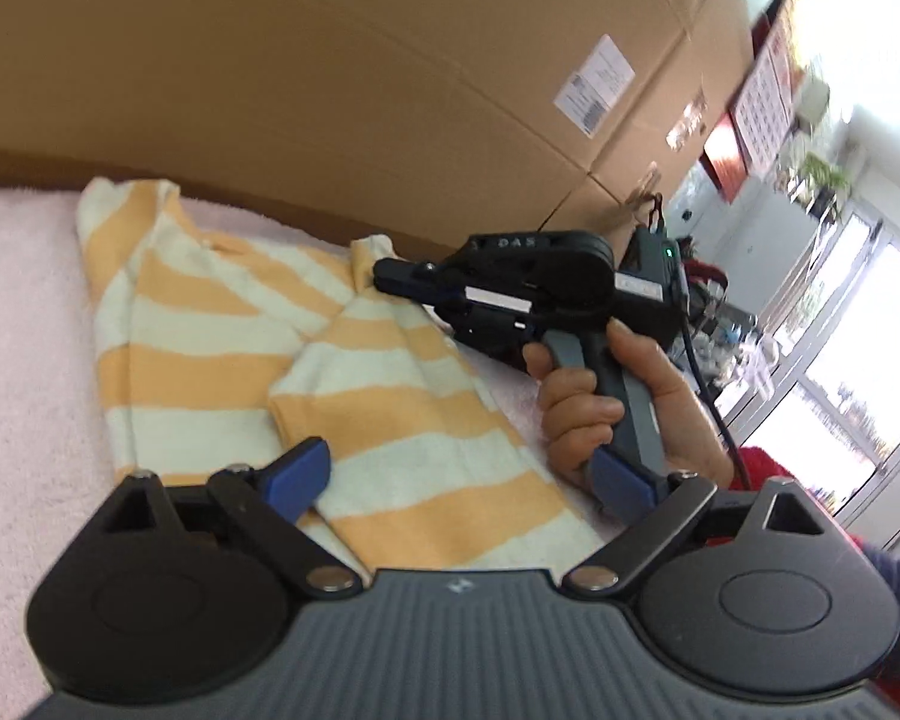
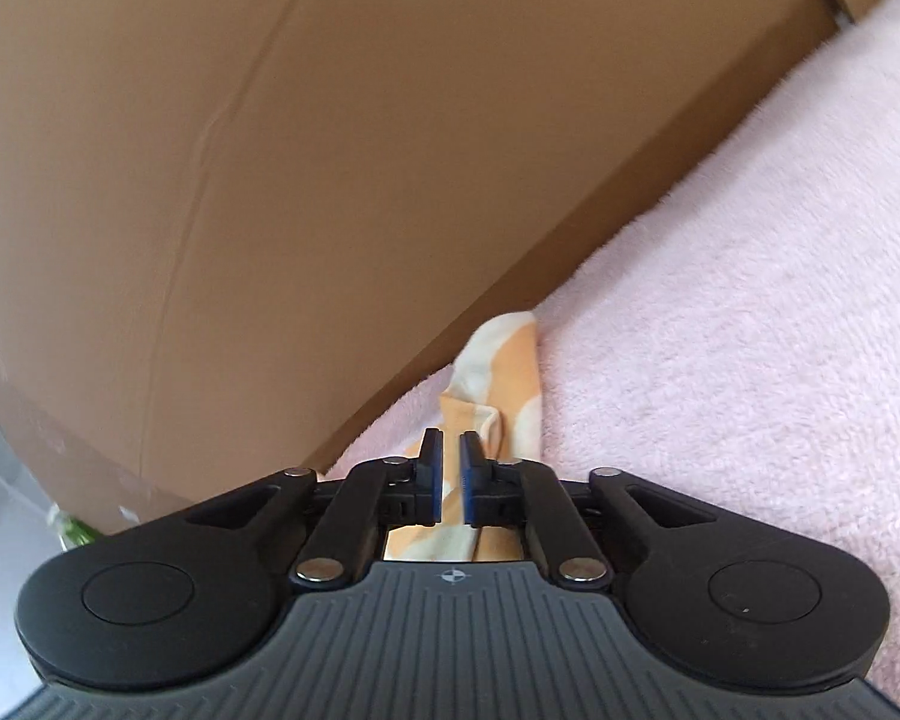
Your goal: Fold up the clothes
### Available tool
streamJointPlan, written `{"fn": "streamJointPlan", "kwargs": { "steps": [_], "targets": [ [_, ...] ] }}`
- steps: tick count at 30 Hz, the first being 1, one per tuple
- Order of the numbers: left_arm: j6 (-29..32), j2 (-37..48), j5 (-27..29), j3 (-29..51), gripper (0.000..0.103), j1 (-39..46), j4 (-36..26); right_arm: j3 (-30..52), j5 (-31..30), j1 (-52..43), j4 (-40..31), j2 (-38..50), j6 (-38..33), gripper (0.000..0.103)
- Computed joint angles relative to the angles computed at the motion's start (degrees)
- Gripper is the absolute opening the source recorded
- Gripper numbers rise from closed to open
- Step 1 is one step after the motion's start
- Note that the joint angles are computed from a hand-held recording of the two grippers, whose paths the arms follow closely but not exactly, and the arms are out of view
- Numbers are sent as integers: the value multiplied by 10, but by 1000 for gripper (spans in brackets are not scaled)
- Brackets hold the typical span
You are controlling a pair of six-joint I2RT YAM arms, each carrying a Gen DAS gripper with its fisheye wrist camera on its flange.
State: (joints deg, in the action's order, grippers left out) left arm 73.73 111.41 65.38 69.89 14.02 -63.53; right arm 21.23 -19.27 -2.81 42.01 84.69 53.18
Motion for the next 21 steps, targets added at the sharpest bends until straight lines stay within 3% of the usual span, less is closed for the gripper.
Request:
{"fn": "streamJointPlan", "kwargs": {
  "steps": [3,5,7,10,12,14,15,16,18,21],
  "targets": [
    [23,9,6,4,96,6,-20,-3,56,17,-40,-35,-21,0],
    [30,17,8,12,97,7,-33,-2,84,30,-90,-76,-54,11],
    [36,24,10,19,97,8,-43,-10,66,42,-101,-107,-80,21],
    [36,20,10,15,97,9,-40,-9,33,64,-137,-141,-122,23],
    [35,18,10,14,97,8,-37,7,44,85,-185,-143,-146,21],
    [36,19,11,14,97,8,-38,19,127,112,-207,-135,-165,8],
    [38,21,11,16,97,8,-41,37,191,130,-219,-119,-172,14],
    [40,24,12,19,98,8,-45,44,235,139,-229,-116,-177,11],
    [45,28,12,23,98,9,-51,31,220,131,-234,-150,-171,19],
    [46,29,12,23,99,9,-52,-24,131,131,-209,-245,-147,21]
  ]
}}
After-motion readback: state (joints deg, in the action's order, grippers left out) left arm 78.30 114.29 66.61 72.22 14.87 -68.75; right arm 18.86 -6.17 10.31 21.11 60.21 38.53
